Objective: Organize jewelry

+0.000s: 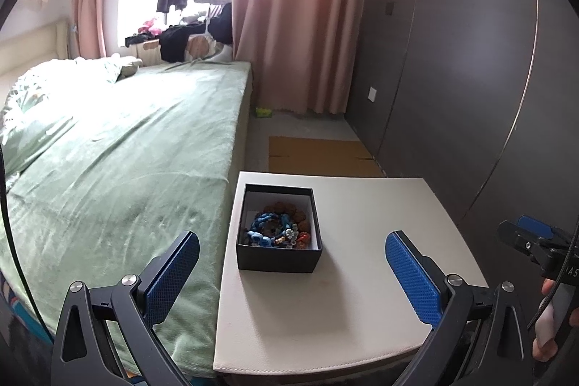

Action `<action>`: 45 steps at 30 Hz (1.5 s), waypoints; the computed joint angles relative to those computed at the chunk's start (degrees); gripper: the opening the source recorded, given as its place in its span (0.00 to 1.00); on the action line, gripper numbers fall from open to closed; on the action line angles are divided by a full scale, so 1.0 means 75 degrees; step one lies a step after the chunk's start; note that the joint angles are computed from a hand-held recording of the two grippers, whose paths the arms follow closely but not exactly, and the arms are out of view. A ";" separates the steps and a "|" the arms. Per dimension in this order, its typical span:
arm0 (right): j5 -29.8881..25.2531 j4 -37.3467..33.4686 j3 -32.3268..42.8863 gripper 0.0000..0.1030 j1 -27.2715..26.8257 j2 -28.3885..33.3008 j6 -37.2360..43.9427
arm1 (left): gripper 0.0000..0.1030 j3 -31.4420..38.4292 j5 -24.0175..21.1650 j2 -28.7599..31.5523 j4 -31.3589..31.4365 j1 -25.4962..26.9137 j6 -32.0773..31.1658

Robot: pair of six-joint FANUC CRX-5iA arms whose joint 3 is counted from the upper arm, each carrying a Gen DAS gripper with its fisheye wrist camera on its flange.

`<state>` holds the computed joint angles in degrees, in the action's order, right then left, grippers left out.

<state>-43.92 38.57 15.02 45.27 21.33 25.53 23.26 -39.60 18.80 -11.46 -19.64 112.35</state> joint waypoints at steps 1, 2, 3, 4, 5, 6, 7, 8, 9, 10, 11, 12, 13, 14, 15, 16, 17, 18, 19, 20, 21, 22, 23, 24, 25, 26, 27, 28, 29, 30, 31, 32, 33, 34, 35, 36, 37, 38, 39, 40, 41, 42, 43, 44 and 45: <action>0.0014 0.0013 -0.0030 1.00 -0.0001 -0.0020 -0.0008 | 1.00 0.0009 -0.0005 -0.0002 -0.0053 -0.0016 0.0032; 0.0037 0.0023 -0.0035 1.00 -0.0006 -0.0019 -0.0016 | 1.00 0.0009 -0.0002 -0.0005 -0.0082 -0.0026 0.0050; 0.0058 0.0078 -0.0080 1.00 -0.0008 -0.0040 -0.0066 | 1.00 0.0005 0.0011 -0.0007 -0.0077 -0.0022 0.0044; 0.0063 0.0105 -0.0092 1.00 -0.0011 -0.0043 -0.0095 | 0.99 -0.0004 0.0026 -0.0014 -0.0094 -0.0024 0.0061; 0.0085 0.0111 -0.0114 1.00 -0.0018 -0.0056 -0.0112 | 1.00 -0.0008 0.0046 -0.0016 -0.0126 -0.0030 0.0098; 0.0100 0.0095 -0.0125 1.00 -0.0024 -0.0063 -0.0108 | 1.00 -0.0032 0.0075 -0.0040 -0.0166 -0.0039 0.0141; 0.0084 0.0095 -0.0119 1.00 -0.0020 -0.0059 -0.0109 | 1.00 -0.0038 0.0076 -0.0052 -0.0199 -0.0050 0.0168; 0.0074 0.0048 -0.0108 1.00 -0.0020 -0.0056 -0.0077 | 1.00 -0.0038 0.0066 -0.0058 -0.0206 -0.0054 0.0171; 0.0057 0.0004 -0.0076 1.00 -0.0020 -0.0045 -0.0040 | 1.00 -0.0045 0.0073 -0.0060 -0.0193 -0.0052 0.0172; 0.0052 -0.0026 -0.0071 1.00 -0.0018 -0.0044 -0.0016 | 1.00 -0.0047 0.0072 -0.0063 -0.0180 -0.0051 0.0176; 0.0050 -0.0032 -0.0064 1.00 -0.0014 -0.0037 -0.0004 | 1.00 -0.0066 0.0095 -0.0079 -0.0188 -0.0055 0.0202; 0.0042 -0.0026 -0.0065 1.00 -0.0004 -0.0036 0.0012 | 1.00 -0.0062 0.0099 -0.0079 -0.0198 -0.0049 0.0214; 0.0033 -0.0020 -0.0057 1.00 0.0002 -0.0030 0.0024 | 1.00 -0.0058 0.0093 -0.0081 -0.0221 -0.0054 0.0235; 0.0034 -0.0020 -0.0061 1.00 0.0006 -0.0034 0.0025 | 1.00 -0.0059 0.0098 -0.0089 -0.0249 -0.0057 0.0270; 0.0065 -0.0065 -0.0073 1.00 0.0002 -0.0056 0.0029 | 1.00 -0.0052 0.0109 -0.0086 -0.0288 -0.0056 0.0320; 0.0103 -0.0107 -0.0089 1.00 -0.0005 -0.0077 0.0026 | 1.00 -0.0042 0.0109 -0.0088 -0.0336 -0.0066 0.0372; 0.0140 -0.0095 -0.0131 1.00 -0.0006 -0.0100 -0.0029 | 1.00 -0.0030 0.0110 -0.0088 -0.0366 -0.0075 0.0398; 0.0159 -0.0094 -0.0140 1.00 -0.0016 -0.0108 -0.0052 | 1.00 -0.0041 0.0122 -0.0094 -0.0369 -0.0077 0.0396; 0.0181 -0.0088 -0.0158 1.00 -0.0022 -0.0118 -0.0071 | 1.00 -0.0028 0.0118 -0.0089 -0.0374 -0.0081 0.0392; 0.0191 -0.0081 -0.0161 1.00 -0.0026 -0.0119 -0.0079 | 1.00 -0.0007 0.0097 -0.0080 -0.0386 -0.0090 0.0397; 0.0191 -0.0051 -0.0169 1.00 -0.0030 -0.0118 -0.0105 | 1.00 -0.0015 0.0106 -0.0080 -0.0378 -0.0090 0.0389; 0.0197 -0.0024 -0.0186 1.00 -0.0031 -0.0119 -0.0137 | 1.00 -0.0015 0.0110 -0.0078 -0.0374 -0.0091 0.0383; 0.0209 -0.0015 -0.0199 1.00 -0.0032 -0.0123 -0.0165 | 1.00 -0.0003 0.0096 -0.0069 -0.0380 -0.0093 0.0389; 0.0236 -0.0033 -0.0212 1.00 -0.0040 -0.0132 -0.0183 | 1.00 -0.0013 0.0111 -0.0072 -0.0354 -0.0088 0.0378; 0.0239 -0.0039 -0.0221 1.00 -0.0039 -0.0139 -0.0203 | 1.00 -0.0016 0.0119 -0.0070 -0.0345 -0.0092 0.0388; 0.0225 -0.0053 -0.0208 1.00 -0.0044 -0.0133 -0.0215 | 1.00 -0.0002 0.0107 -0.0067 -0.0359 -0.0099 0.0419; 0.0215 -0.0068 -0.0193 1.00 -0.0050 -0.0122 -0.0226 | 1.00 -0.0001 0.0113 -0.0061 -0.0350 -0.0094 0.0416; 0.0217 -0.0074 -0.0178 1.00 -0.0057 -0.0112 -0.0244 | 1.00 0.0013 0.0113 -0.0047 -0.0337 -0.0091 0.0399; 0.0236 -0.0071 -0.0179 1.00 -0.0065 -0.0109 -0.0279 | 1.00 0.0019 0.0111 -0.0042 -0.0347 -0.0091 0.0404; 0.0245 -0.0086 -0.0171 1.00 -0.0074 -0.0100 -0.0298 | 1.00 0.0043 0.0098 -0.0020 -0.0345 -0.0092 0.0397; 0.0242 -0.0103 -0.0154 1.00 -0.0083 -0.0087 -0.0296 | 1.00 0.0034 0.0100 -0.0025 -0.0318 -0.0086 0.0376; 0.0230 -0.0097 -0.0134 1.00 -0.0087 -0.0070 -0.0308 | 1.00 0.0030 0.0101 -0.0019 -0.0293 -0.0079 0.0359; 0.0227 -0.0080 -0.0131 1.00 -0.0088 -0.0064 -0.0334 | 1.00 0.0037 0.0099 -0.0009 -0.0281 -0.0074 0.0354; 0.0235 -0.0063 -0.0137 1.00 -0.0089 -0.0064 -0.0357 | 1.00 0.0041 0.0085 -0.0011 -0.0289 -0.0076 0.0366; 0.0243 -0.0051 -0.0149 1.00 -0.0087 -0.0071 -0.0370 | 1.00 0.0042 0.0079 -0.0013 -0.0284 -0.0076 0.0367; 0.0237 -0.0038 -0.0152 1.00 -0.0084 -0.0069 -0.0375 | 1.00 0.0055 0.0080 0.0001 -0.0265 -0.0074 0.0352; 0.0229 -0.0028 -0.0158 1.00 -0.0080 -0.0072 -0.0384 | 1.00 0.0059 0.0083 0.0007 -0.0247 -0.0076 0.0336; 0.0208 -0.0017 -0.0147 1.00 -0.0083 -0.0063 -0.0371 | 1.00 0.0079 0.0071 0.0020 -0.0244 -0.0081 0.0325; 0.0198 0.0000 -0.0148 1.00 -0.0083 -0.0062 -0.0374 | 0.99 0.0103 0.0049 0.0034 -0.0268 -0.0095 0.0321; 0.0198 0.0007 -0.0151 1.00 -0.0087 -0.0064 -0.0380 | 1.00 0.0127 0.0032 0.0051 -0.0285 -0.0106 0.0317; 0.0214 0.0007 -0.0163 1.00 -0.0094 -0.0074 -0.0391 | 1.00 0.0136 0.0024 0.0056 -0.0291 -0.0113 0.0305; 0.0219 0.0010 -0.0170 1.00 -0.0095 -0.0080 -0.0394 | 1.00 0.0141 0.0036 0.0074 -0.0288 -0.0109 0.0295; 0.0212 0.0020 -0.0177 1.00 -0.0090 -0.0087 -0.0396 | 1.00 0.0147 0.0035 0.0082 -0.0292 -0.0114 0.0295; 0.0205 0.0029 -0.0178 1.00 -0.0088 -0.0087 -0.0394 | 1.00 0.0139 0.0041 0.0078 -0.0276 -0.0114 0.0284; 0.0191 0.0033 -0.0181 1.00 -0.0089 -0.0089 -0.0382 | 1.00 0.0136 0.0050 0.0085 -0.0263 -0.0110 0.0274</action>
<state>-42.49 38.82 13.66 44.60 20.67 22.66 24.28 -39.22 19.44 -13.43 -20.47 114.40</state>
